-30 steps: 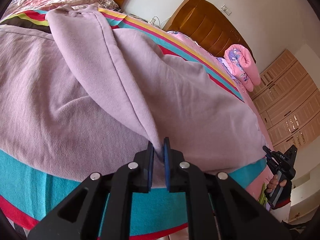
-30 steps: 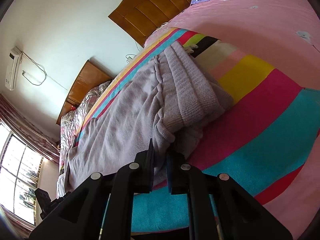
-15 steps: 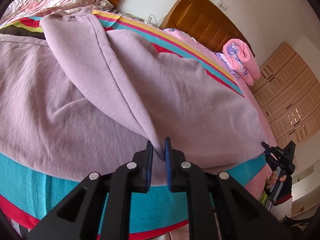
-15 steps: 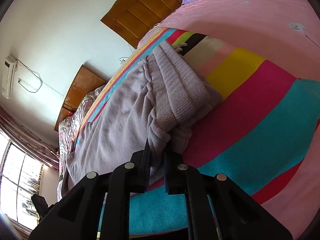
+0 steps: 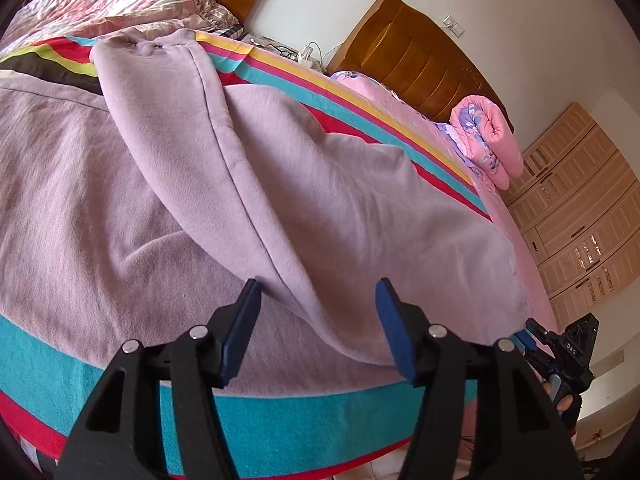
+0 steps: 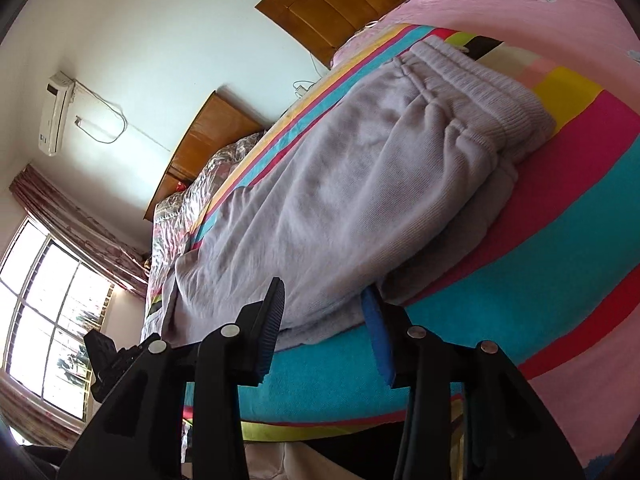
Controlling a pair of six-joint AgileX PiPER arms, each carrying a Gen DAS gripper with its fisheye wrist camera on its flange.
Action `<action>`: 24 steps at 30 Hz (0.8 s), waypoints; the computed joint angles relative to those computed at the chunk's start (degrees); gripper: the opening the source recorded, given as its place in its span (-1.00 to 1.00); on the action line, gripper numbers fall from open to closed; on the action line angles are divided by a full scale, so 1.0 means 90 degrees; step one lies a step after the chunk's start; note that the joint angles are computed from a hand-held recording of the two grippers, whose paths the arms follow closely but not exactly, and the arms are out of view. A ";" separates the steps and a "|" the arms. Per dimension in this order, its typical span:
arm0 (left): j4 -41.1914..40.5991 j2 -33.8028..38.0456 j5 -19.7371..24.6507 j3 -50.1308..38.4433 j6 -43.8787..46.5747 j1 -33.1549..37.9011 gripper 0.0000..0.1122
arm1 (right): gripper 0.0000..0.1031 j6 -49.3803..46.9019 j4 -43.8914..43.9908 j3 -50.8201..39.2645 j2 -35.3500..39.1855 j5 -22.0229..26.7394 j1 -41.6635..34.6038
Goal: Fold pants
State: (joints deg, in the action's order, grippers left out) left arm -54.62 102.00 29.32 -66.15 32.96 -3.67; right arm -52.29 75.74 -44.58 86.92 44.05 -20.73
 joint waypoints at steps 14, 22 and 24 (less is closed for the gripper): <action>0.1038 -0.1138 -0.0586 0.0814 -0.0865 -0.0217 -0.90 | -0.80 0.0128 -0.0180 0.0200 -0.0217 -0.0440 0.0259; 0.1009 -0.0702 -0.0605 0.0993 -0.0654 -0.0190 -0.90 | -0.82 0.0446 -0.0493 0.0091 -0.0088 -0.0791 0.0477; 0.0834 -0.0963 -0.0586 0.1120 -0.0507 -0.0122 -0.90 | -0.82 0.0539 -0.0535 0.0058 -0.0140 -0.0904 0.0569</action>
